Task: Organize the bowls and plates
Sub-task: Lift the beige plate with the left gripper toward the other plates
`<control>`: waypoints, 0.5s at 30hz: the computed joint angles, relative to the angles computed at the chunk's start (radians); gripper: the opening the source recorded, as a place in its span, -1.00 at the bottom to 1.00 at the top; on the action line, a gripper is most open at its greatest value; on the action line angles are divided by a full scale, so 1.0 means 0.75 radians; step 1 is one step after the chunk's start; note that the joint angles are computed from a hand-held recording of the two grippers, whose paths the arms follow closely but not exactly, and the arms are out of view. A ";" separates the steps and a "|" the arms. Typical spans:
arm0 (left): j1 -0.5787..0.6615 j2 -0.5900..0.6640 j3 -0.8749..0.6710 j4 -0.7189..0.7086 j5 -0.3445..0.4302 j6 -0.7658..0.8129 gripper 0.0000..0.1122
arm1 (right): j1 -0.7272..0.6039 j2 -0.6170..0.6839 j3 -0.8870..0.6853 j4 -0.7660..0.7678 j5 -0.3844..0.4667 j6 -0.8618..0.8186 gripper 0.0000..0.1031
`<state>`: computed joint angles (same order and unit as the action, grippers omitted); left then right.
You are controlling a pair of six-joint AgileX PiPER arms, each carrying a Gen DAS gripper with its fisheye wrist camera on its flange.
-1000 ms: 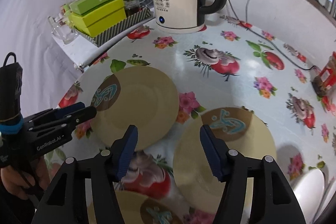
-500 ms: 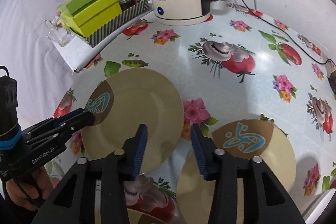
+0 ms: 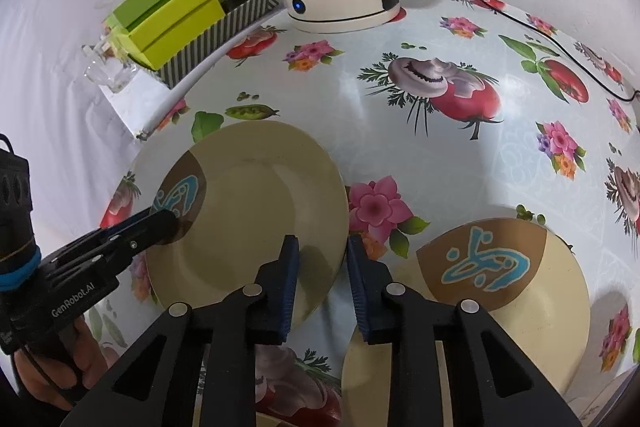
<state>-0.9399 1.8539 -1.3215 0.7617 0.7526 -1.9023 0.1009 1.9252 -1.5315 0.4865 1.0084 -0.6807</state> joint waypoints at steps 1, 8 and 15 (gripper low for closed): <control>0.001 0.000 0.002 0.007 -0.003 -0.009 -0.58 | -0.002 0.001 0.000 0.002 0.000 -0.003 -0.53; -0.002 -0.015 0.015 0.018 -0.004 -0.022 -0.59 | -0.006 0.000 0.000 0.019 0.007 0.016 -0.54; -0.033 -0.038 -0.011 0.025 0.059 -0.015 -0.59 | -0.016 -0.037 0.004 0.035 0.025 0.003 -0.54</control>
<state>-0.9648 1.8256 -1.3293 0.7808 0.7969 -1.9136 0.0891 1.8975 -1.5283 0.5127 1.0268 -0.6785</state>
